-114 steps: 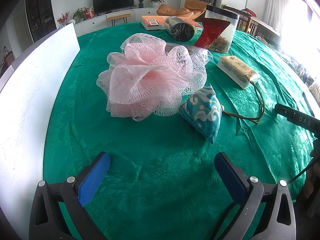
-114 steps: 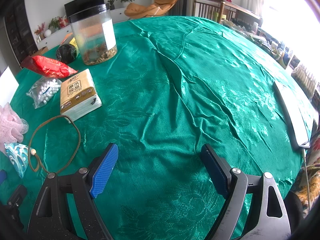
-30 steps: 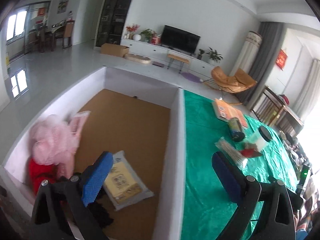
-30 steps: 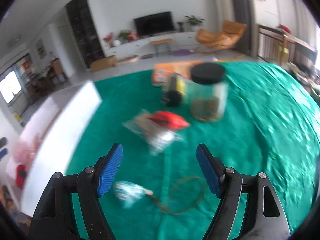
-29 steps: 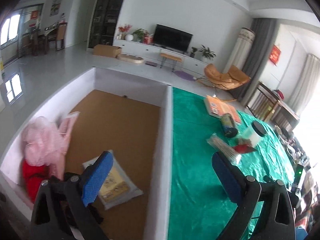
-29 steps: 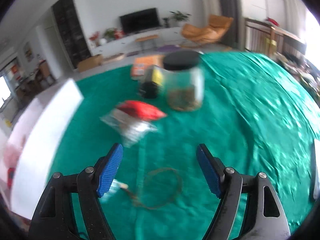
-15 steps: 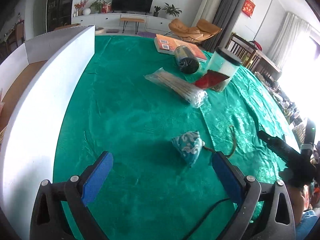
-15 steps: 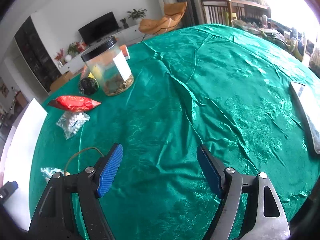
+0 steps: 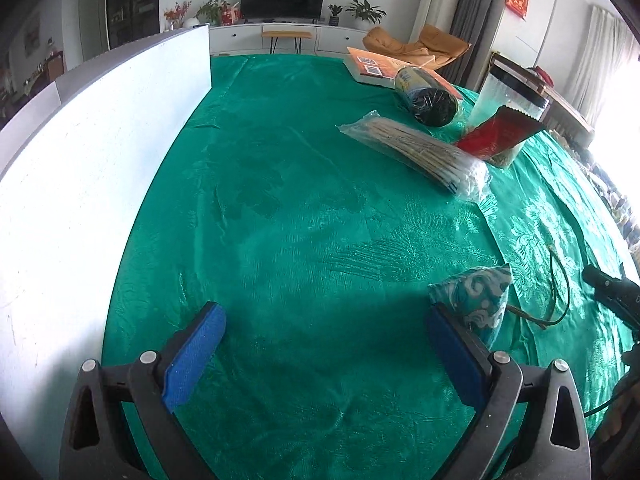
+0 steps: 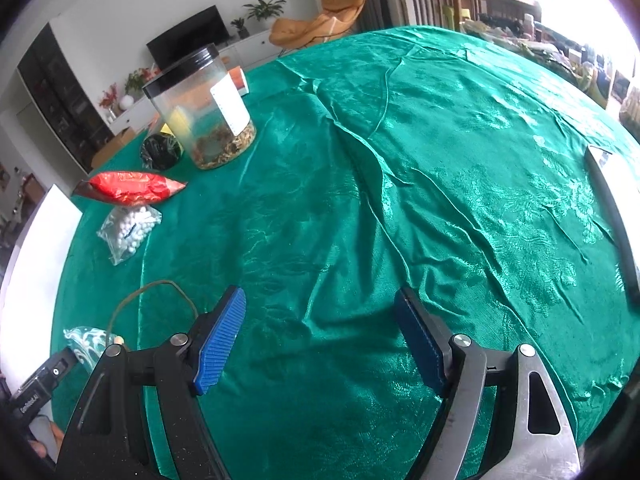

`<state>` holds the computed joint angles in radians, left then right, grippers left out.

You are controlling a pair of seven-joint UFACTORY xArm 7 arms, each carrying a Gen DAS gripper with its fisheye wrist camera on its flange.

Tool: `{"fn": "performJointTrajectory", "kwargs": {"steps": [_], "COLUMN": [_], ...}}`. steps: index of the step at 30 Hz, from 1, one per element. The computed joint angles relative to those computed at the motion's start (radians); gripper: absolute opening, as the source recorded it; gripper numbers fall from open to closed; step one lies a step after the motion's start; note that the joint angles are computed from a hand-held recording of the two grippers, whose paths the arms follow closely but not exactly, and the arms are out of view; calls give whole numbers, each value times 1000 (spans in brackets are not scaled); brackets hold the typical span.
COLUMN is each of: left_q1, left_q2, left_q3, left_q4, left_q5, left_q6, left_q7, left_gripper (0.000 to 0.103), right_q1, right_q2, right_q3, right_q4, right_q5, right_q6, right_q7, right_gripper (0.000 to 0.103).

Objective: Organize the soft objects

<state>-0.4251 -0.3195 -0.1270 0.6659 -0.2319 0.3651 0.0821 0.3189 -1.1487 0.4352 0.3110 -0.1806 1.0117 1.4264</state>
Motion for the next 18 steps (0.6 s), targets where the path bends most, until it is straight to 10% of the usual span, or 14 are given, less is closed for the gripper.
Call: {"fn": "performJointTrajectory", "kwargs": {"steps": [18], "left_q1": [29], "left_q2": [18], "left_q3": [-6], "left_q4": [16], "left_q5": [106], "left_q6": [20], "left_q7": [22], "left_gripper": [103], "right_q1": [-9], "right_q2": [50], "right_q3": [15], "right_q4": [25], "right_q5": [-21], "right_q6": [1], "right_q7": [-6], "right_gripper": [84]}}
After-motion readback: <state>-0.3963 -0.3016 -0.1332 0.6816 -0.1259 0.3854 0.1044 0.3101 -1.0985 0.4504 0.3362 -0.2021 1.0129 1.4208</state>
